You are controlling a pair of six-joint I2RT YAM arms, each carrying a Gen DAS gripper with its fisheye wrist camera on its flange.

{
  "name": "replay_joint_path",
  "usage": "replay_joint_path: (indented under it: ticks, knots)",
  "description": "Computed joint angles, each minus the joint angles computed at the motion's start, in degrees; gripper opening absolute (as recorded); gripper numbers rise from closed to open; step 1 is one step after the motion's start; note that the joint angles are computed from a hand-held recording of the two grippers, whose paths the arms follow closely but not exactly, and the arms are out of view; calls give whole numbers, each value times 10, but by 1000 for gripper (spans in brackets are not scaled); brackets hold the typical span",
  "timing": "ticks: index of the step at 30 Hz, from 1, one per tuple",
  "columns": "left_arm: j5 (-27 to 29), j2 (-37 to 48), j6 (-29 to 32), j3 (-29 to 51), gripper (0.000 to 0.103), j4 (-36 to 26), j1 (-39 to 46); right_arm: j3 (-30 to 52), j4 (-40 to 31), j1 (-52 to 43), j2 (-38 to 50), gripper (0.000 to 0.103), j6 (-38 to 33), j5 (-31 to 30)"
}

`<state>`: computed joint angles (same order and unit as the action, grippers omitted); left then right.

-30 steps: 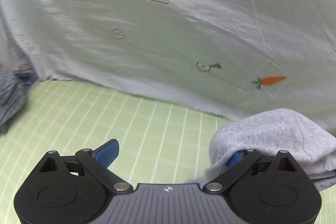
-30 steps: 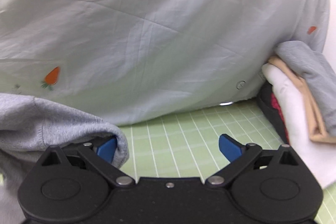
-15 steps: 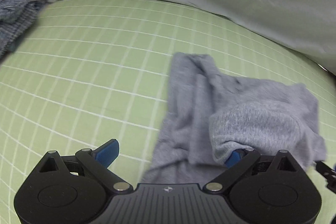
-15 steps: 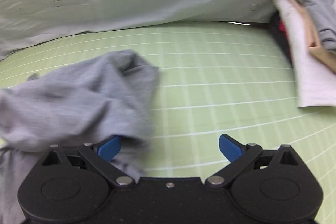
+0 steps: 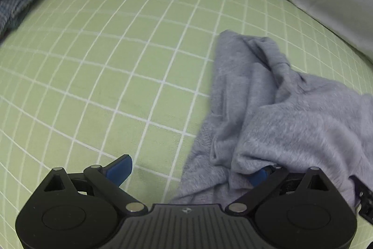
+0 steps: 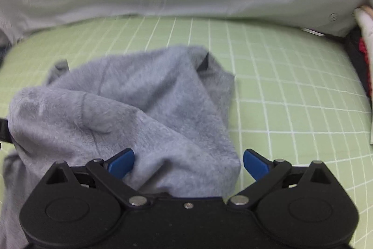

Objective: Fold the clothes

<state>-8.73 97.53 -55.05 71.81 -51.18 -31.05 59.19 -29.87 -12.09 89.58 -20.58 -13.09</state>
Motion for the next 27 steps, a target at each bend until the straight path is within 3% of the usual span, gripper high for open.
replay_joint_path:
  ticks: [5,9,13,22,27]
  knots:
    - [-3,-11,21,-9,99,18,-2,16,-18,-12,-1,101,-1,-30]
    - [23,-70,24,-48,99,44,-12,8,-29,-35,-33,101,-3,-54]
    - [-2,-121,14,-67,99,33,-45,-8,-42,-61,-73,101,9,-79]
    - [-59,-222,-77,-129,99,-19,-140,-91,-116,-138,-200,101,-69,-107]
    - [-71,-256,-186,-190,99,-49,-242,-146,-195,-241,-268,101,-170,-129]
